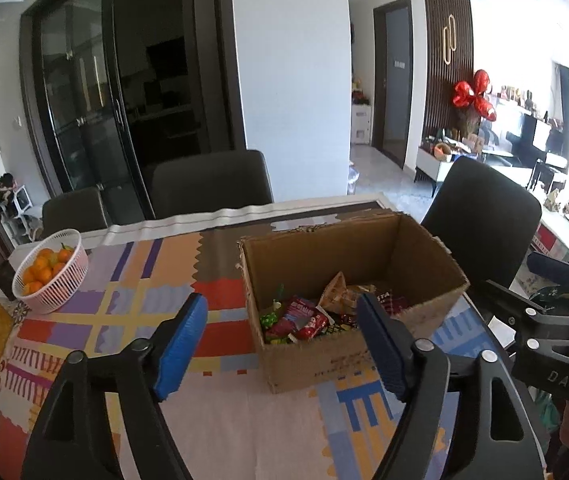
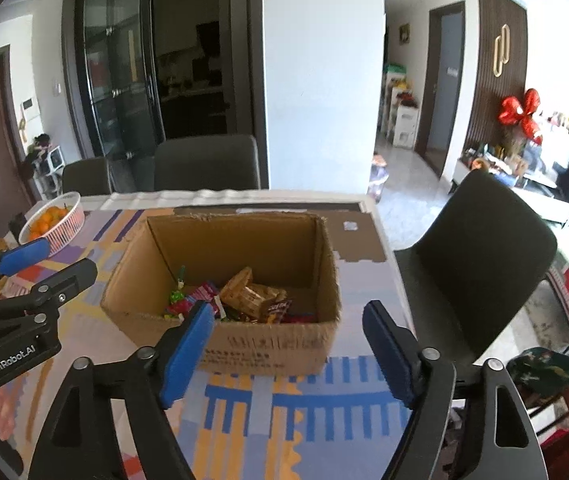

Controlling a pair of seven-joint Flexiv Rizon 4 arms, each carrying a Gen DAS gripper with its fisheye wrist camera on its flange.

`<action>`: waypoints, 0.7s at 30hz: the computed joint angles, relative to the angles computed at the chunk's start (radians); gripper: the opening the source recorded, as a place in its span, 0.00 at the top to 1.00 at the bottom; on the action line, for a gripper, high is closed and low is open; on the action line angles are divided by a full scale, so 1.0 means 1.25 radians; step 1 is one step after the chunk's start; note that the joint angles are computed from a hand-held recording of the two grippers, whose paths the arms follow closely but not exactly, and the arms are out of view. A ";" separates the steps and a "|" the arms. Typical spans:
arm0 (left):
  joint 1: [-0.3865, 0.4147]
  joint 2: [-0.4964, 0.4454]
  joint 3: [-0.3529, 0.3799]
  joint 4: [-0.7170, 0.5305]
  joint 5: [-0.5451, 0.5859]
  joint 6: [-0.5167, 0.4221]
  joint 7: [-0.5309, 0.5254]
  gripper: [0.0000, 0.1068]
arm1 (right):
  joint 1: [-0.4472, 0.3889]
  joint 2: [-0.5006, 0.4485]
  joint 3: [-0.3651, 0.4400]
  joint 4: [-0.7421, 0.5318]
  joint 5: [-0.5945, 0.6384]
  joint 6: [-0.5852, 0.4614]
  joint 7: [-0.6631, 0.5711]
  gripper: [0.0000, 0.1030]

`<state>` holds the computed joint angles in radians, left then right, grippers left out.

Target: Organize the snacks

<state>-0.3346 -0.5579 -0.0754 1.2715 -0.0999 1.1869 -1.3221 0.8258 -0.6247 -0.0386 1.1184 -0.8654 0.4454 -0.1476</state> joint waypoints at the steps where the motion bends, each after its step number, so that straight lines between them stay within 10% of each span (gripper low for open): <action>1: 0.000 0.013 0.000 0.024 0.004 0.019 0.002 0.24 | 0.010 0.010 -0.003 0.014 -0.014 -0.005 0.010 0.21; 21: 0.038 0.234 -0.046 0.405 -0.037 0.289 0.040 0.04 | 0.082 0.123 0.075 0.203 -0.182 -0.097 0.238 0.10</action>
<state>-0.2872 -0.2658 -0.1330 1.7773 -0.1467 1.5478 -1.2717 0.9284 -0.4704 0.0555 1.3722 -1.0923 0.3242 0.1494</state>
